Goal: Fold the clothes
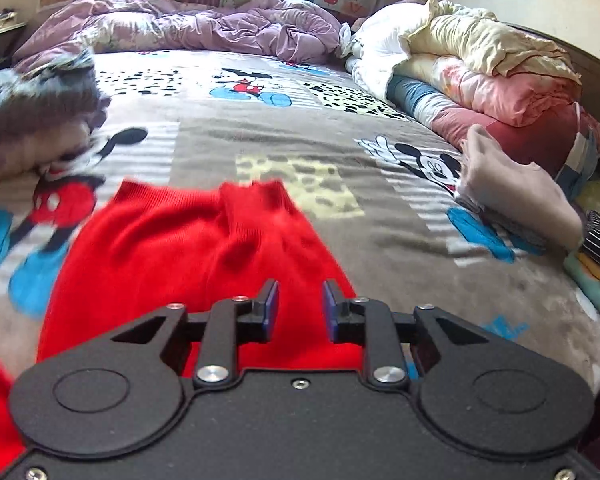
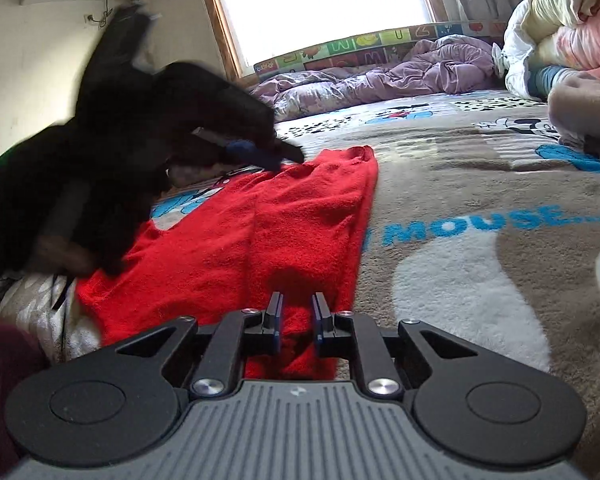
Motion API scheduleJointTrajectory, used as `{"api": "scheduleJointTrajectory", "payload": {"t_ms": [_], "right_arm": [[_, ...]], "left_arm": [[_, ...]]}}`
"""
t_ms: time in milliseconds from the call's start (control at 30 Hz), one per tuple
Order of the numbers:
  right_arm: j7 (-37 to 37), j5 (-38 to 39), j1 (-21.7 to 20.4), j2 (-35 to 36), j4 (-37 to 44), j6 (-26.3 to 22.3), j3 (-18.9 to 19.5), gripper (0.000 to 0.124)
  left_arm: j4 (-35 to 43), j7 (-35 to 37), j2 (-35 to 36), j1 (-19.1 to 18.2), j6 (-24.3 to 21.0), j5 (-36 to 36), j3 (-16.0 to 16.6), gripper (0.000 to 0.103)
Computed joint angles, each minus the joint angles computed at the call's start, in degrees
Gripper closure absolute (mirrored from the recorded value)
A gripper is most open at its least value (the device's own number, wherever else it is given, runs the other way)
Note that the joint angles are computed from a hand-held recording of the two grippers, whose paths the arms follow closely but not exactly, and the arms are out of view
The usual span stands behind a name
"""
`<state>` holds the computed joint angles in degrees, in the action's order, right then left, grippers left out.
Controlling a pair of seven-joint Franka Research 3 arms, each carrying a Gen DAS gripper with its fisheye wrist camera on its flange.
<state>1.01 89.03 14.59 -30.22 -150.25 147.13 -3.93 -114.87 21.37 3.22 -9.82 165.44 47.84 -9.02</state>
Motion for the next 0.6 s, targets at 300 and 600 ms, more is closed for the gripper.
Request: {"api": "scheduleJointTrajectory", "payload": {"t_ms": [300, 600], "right_arm": [[1.0, 0.0, -0.2, 1.9, 1.3, -1.4, -0.3, 0.107], [2.7, -0.9, -0.8, 2.8, 2.2, -3.0, -0.5, 0.107]], "left_arm": [[15.4, 16.3, 12.8, -0.4, -7.1, -15.6, -0.1, 0.070], [22.6, 14.9, 17.7, -5.2, -14.1, -13.3, 3.6, 0.102]]}}
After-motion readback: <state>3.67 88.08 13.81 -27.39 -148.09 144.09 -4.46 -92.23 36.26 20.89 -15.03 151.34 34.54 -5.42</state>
